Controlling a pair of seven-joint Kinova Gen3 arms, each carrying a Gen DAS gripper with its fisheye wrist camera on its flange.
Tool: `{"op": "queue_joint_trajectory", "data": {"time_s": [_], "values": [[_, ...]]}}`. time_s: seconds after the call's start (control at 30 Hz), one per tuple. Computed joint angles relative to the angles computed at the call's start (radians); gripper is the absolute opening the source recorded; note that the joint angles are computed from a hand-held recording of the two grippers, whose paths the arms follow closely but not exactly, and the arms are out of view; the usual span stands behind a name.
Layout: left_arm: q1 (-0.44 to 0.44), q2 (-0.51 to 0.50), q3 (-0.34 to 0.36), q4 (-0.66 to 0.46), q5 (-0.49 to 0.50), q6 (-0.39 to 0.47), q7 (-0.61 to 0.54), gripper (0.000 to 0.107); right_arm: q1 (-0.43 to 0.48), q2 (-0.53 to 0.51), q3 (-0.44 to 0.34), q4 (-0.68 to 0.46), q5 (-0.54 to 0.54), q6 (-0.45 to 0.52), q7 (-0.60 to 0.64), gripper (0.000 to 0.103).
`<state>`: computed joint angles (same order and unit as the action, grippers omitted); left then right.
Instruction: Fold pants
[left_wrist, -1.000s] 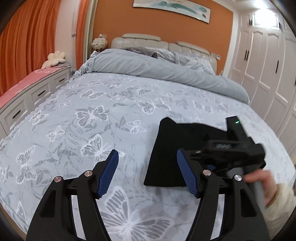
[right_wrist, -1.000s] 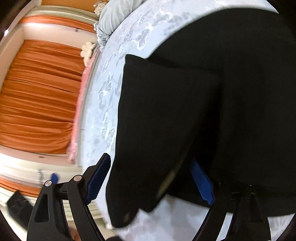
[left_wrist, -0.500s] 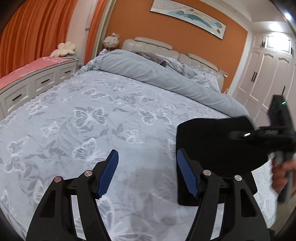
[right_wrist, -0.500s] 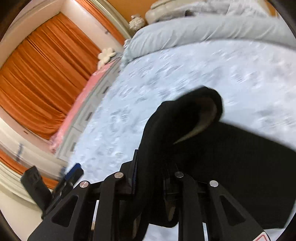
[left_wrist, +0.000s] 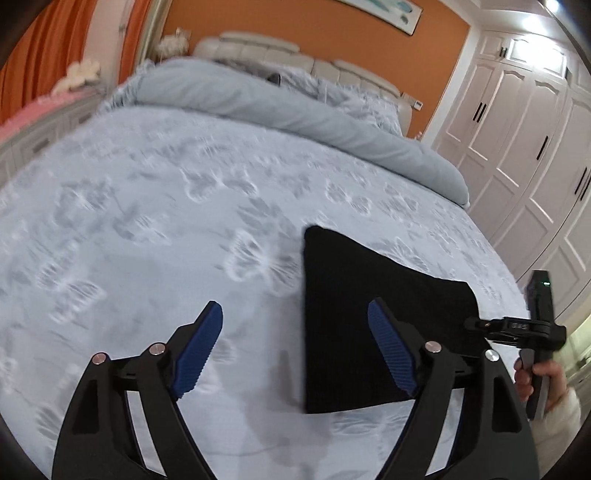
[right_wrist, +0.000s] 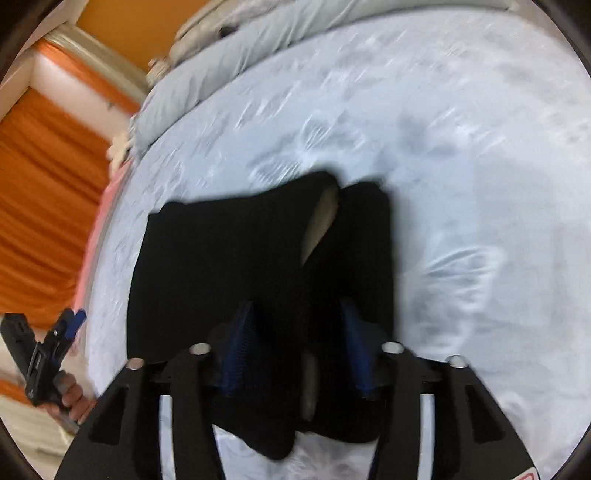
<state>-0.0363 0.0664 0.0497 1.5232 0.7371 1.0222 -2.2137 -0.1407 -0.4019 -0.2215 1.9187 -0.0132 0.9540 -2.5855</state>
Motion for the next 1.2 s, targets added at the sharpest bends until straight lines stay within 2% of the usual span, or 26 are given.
{"op": "queue_joint_trajectory", "data": {"time_s": [0.07,0.13,0.2,0.27,0.3,0.37,0.4,0.43,0.47,0.53,0.67,0.73,0.77,0.8,0.87,0.9,0.93,1.0,1.03,1.1,1.2], "values": [[0.032,0.021,0.02,-0.015,-0.046,-0.01,0.067,0.081,0.036,-0.059,-0.038,-0.012,0.043,0.033,-0.029,0.062],[0.077,0.04,0.034,-0.029,-0.119,-0.021,0.132,0.081,0.007,-0.089,-0.014,0.001,0.038,0.001,-0.048,0.077],[0.102,0.045,0.055,-0.023,-0.18,-0.041,0.167,0.081,-0.009,-0.053,-0.019,0.002,0.04,-0.018,-0.055,0.077],[0.129,0.043,0.066,-0.012,-0.236,-0.056,0.193,0.081,0.028,0.034,-0.071,-0.028,0.078,-0.053,-0.047,0.077],[0.137,0.04,0.068,-0.004,-0.249,-0.061,0.199,0.081,0.054,0.06,-0.108,-0.024,0.119,-0.075,-0.059,0.077],[0.14,0.032,0.069,0.008,-0.246,-0.066,0.198,0.082,0.065,0.081,-0.127,0.003,0.169,-0.141,-0.09,0.074],[0.141,0.028,0.069,0.015,-0.241,-0.07,0.196,0.087,0.05,0.08,-0.108,0.021,0.171,-0.174,-0.089,0.058],[0.142,0.023,0.069,0.022,-0.233,-0.079,0.193,0.088,0.017,0.093,-0.071,0.029,0.162,-0.199,-0.071,0.021],[0.143,0.02,0.07,0.029,-0.228,-0.092,0.185,0.089,-0.01,0.108,-0.043,0.023,0.151,-0.208,-0.045,0.015],[0.152,0.016,0.071,0.034,-0.241,-0.108,0.183,0.089,-0.021,0.103,-0.042,-0.015,0.176,-0.177,-0.023,0.013],[0.151,0.022,0.068,0.026,-0.239,-0.107,0.178,0.089,0.025,0.076,-0.146,-0.126,0.297,-0.045,-0.05,0.013],[0.144,0.034,0.067,0.015,-0.219,-0.089,0.174,0.089,0.024,0.093,-0.125,-0.098,0.284,-0.012,-0.083,0.016],[0.147,0.039,0.069,0.011,-0.227,-0.087,0.185,0.089,0.003,0.103,-0.087,-0.066,0.26,-0.02,-0.087,0.017],[0.152,0.047,0.071,0.006,-0.24,-0.083,0.196,0.089,-0.003,0.115,-0.054,-0.024,0.221,-0.028,-0.088,0.024],[0.171,0.057,0.062,-0.002,-0.264,-0.069,0.217,0.089,-0.006,0.085,-0.027,0.004,0.186,-0.063,-0.126,0.025],[0.167,0.059,0.063,-0.003,-0.259,-0.06,0.219,0.089,0.015,0.067,-0.041,-0.009,0.174,-0.055,-0.139,0.034],[0.145,0.061,0.076,-0.002,-0.237,-0.046,0.212,0.089,0.044,0.054,-0.074,-0.026,0.179,-0.032,-0.145,0.053],[0.139,0.066,0.073,-0.001,-0.223,-0.032,0.218,0.093,0.07,0.004,-0.141,-0.044,0.208,0.017,-0.184,0.076],[0.141,0.071,0.072,0.0,-0.23,-0.031,0.236,0.093,0.066,-0.005,-0.147,-0.045,0.199,0.038,-0.187,0.081],[0.149,0.09,0.066,-0.003,-0.239,-0.014,0.264,0.093,0.012,-0.003,-0.103,-0.018,0.134,0.051,-0.185,0.081],[0.108,0.147,0.079,-0.022,-0.167,0.067,0.275,0.093,-0.101,0.019,0.027,0.07,0.019,-0.041,-0.137,0.082]]}}
